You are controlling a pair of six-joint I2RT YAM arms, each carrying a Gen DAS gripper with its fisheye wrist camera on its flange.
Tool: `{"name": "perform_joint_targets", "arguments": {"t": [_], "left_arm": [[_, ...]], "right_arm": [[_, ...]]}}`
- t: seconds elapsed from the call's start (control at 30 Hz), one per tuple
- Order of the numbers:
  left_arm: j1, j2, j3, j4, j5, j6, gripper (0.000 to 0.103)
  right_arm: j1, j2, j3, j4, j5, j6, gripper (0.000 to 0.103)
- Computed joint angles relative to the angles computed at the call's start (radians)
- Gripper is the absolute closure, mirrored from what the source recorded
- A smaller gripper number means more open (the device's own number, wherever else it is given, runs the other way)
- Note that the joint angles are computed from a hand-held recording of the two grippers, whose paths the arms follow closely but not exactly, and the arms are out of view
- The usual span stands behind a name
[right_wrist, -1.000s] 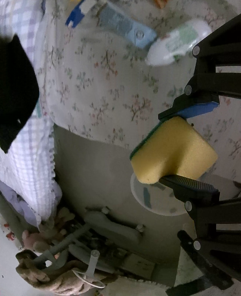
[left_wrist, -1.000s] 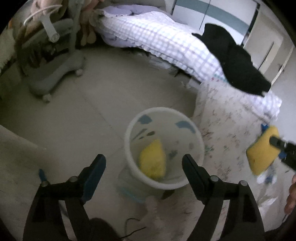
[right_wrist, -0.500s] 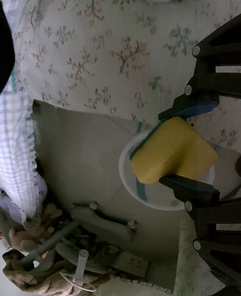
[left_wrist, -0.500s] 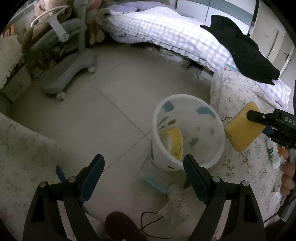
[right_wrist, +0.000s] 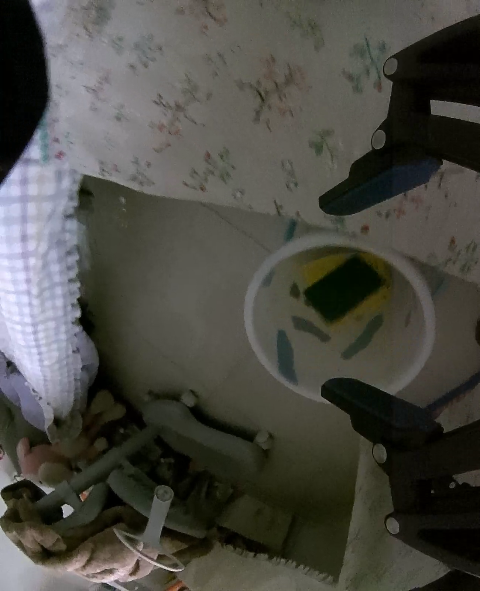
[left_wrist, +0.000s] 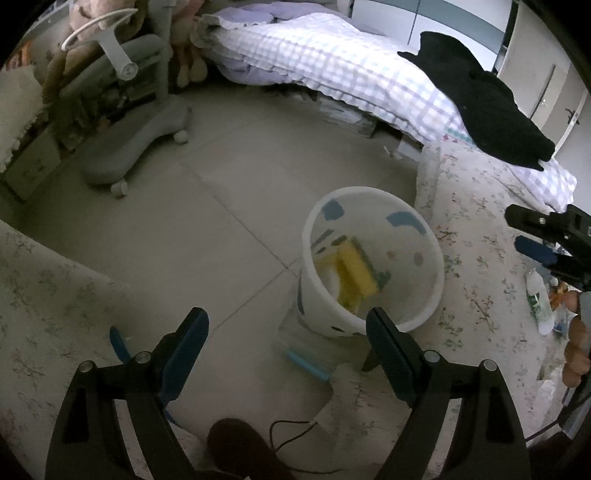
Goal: Collect trash
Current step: 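Grasp the white AD bottle with the right tool while the left tool grasps the green-label bottle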
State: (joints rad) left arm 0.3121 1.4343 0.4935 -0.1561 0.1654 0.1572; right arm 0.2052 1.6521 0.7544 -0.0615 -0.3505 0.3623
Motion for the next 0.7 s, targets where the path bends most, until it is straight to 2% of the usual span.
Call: {"name": "perform_joint_targets", "arguments": {"t": [0.2,0.4,0.57,0.7], "left_arm": [[-0.098,-0.014,0.030,-0.064,0.022,-0.083,0.014],[-0.271,-0.012,0.044,-0.078,-0.012,-0.177,0.014],[-0.411,0.031,0.077,-0.082,-0.026,-0.261,0.014],[-0.515,0.077,0.110,-0.071,-0.056,-0.324,0.014]], "right_arm": [[-0.092,-0.126,-0.016,-0.155,0.022,-0.145,0.020],[-0.341,-0.240,-0.045,-0.311,-0.009,-0.339,0.017],[-0.580,-0.251,-0.023,-0.410,-0.060,-0.508,0.016],[-0.750,-0.202,0.007,-0.445,-0.074,-0.618,0.016]]}}
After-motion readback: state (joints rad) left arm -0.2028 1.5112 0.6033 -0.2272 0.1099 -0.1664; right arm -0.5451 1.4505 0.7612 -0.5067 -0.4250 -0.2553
